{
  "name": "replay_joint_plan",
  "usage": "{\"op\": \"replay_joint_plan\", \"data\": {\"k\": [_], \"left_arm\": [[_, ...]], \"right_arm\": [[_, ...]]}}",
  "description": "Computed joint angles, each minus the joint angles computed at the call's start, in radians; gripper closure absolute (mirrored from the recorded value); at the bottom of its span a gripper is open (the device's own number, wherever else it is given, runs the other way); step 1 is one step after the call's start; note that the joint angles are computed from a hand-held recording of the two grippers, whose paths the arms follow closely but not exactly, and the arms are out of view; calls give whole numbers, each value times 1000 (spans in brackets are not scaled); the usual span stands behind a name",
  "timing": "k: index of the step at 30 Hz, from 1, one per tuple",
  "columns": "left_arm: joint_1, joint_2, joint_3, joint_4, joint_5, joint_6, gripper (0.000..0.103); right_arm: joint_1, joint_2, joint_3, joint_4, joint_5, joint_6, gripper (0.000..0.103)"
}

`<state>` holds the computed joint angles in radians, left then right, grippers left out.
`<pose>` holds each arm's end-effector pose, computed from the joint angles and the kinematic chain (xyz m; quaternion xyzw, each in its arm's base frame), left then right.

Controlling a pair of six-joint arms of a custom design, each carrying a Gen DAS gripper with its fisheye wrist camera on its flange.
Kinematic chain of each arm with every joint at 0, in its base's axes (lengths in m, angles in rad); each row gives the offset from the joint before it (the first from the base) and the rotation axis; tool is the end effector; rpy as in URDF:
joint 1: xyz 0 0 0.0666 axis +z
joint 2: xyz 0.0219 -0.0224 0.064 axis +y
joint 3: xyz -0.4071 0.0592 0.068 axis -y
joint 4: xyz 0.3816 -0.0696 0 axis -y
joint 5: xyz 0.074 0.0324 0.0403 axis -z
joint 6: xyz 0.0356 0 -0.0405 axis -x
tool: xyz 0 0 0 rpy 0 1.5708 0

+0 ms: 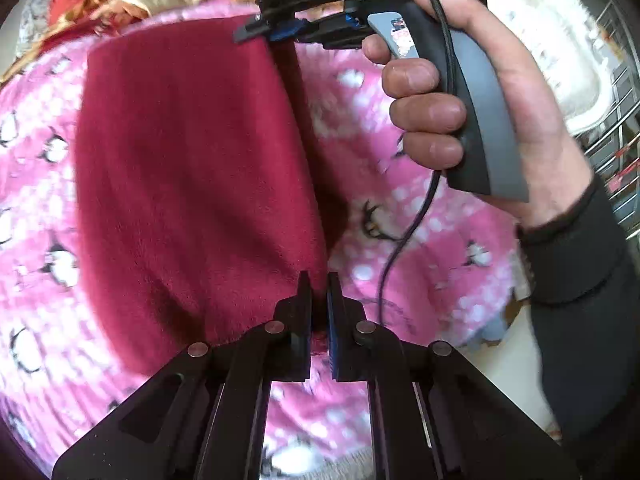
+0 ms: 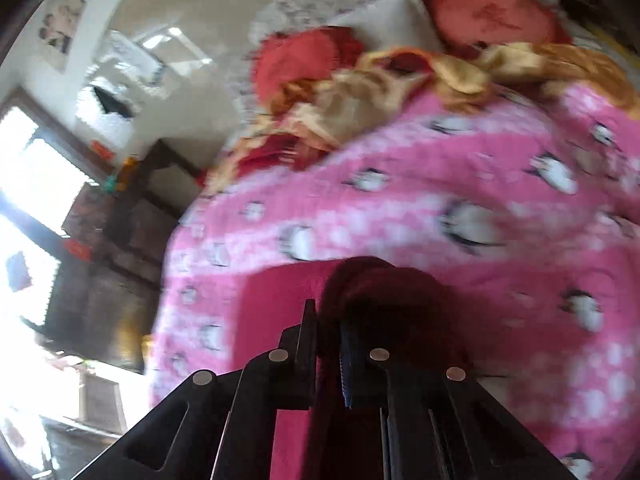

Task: Fold small clothes

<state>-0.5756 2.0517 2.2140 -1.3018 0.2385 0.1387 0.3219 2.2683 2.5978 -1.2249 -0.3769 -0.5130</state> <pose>0.5760 -0.3842 0.4230 0.2350 0.9413 -0.1832 0.1584 0.7201 0.2536 0.4387 0.0266 0.9285 0.2935 0.2258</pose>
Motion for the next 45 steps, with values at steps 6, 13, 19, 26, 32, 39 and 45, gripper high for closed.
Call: {"op": "replay_joint_plan", "data": {"k": [6,13,19,26,32,39,45], "left_arm": [[5,25,-21,28,-7,-6,98],[60,-101,-134,71,105,8,86],[164,-216,-241,177,94,104,51],[270,-93,-149,113,101,255,46],[258,-72,-124,103,158,215,46],[233,-40,-112,57,121,206,33],[271,-72,-149,110,227,243,33]], "right_arm": [[6,7,-94,46,54,43,95],[2,-70,-221,151,-13,-18,76],[23,-305,-561,365,-34,-112,35],[132,-366,-666,298,86,-97,45],[164,-352,-639,214,180,-99,96],[145,-350,-672,220,166,-129,96],[107,-530,-932,517,96,-263,0]]}}
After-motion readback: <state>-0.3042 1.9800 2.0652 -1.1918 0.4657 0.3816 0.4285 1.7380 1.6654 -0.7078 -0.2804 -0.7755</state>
